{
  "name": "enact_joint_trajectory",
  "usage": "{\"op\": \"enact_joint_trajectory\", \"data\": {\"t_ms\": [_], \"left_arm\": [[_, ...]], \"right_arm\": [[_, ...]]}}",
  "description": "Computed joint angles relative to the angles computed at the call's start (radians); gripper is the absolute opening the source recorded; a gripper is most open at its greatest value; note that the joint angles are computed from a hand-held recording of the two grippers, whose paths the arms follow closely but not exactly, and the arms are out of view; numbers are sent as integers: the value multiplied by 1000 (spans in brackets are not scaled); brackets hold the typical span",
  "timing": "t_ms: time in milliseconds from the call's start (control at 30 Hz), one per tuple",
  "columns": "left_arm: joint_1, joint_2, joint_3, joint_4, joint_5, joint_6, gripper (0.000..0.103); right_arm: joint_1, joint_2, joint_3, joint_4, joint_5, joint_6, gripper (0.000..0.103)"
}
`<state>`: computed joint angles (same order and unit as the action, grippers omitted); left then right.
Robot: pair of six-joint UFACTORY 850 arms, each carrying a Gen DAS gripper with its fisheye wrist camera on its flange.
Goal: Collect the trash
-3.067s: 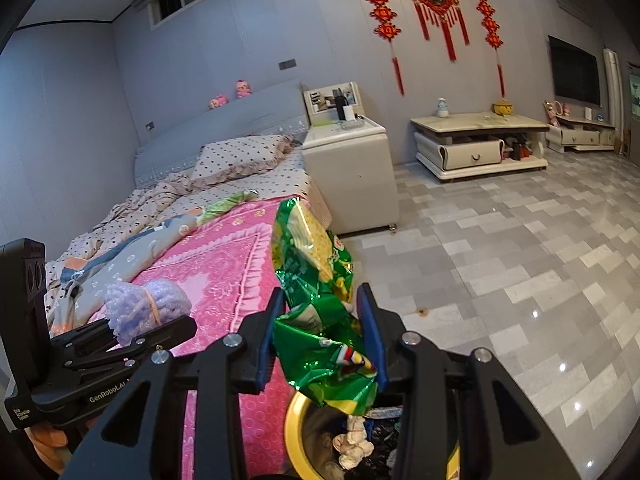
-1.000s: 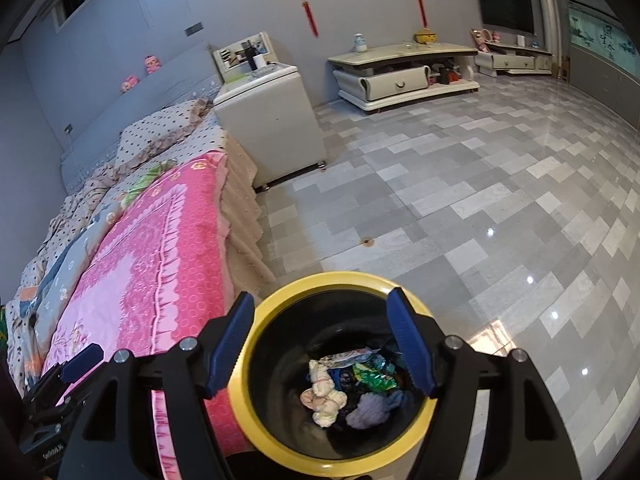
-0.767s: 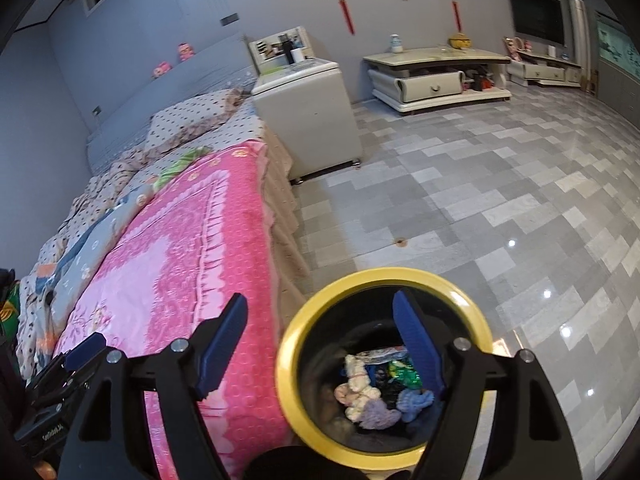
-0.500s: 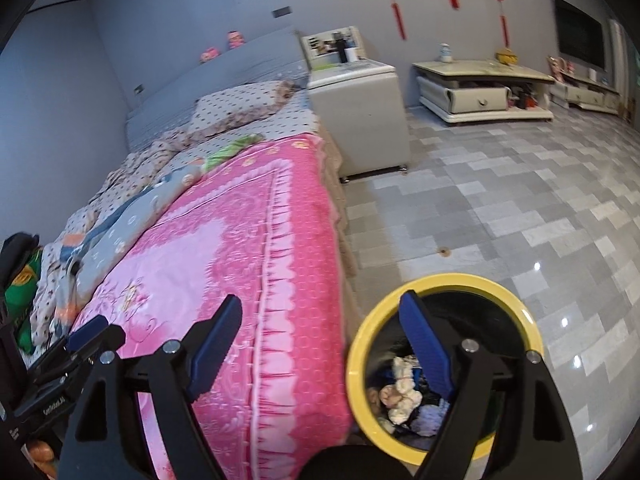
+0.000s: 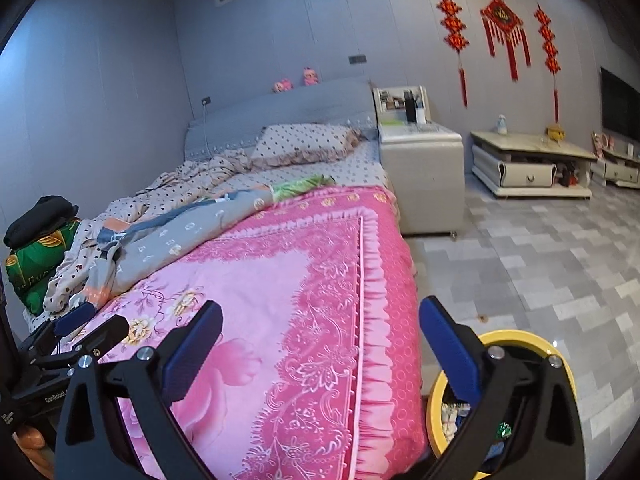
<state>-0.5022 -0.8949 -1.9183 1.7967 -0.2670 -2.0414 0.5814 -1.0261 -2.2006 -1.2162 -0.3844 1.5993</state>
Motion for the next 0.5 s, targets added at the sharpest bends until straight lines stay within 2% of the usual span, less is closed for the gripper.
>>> {"op": "enact_joint_trajectory", "data": {"t_ms": [100,167,333,500], "left_arm": [[-4,57,90,150,-54,-155,94],[-6,94,148,245,-74,-265,95],[-17,166,267,398,-139,-473,95],[-35,207,336,441,-201,-542,95]], "right_arm": [[24,7,8,-76,-50,52,95],[41,24,45,-188,-89,150,95],[86,43,105,-341,-255,313,95],[101,71,166,-399,-291,416,95]]}}
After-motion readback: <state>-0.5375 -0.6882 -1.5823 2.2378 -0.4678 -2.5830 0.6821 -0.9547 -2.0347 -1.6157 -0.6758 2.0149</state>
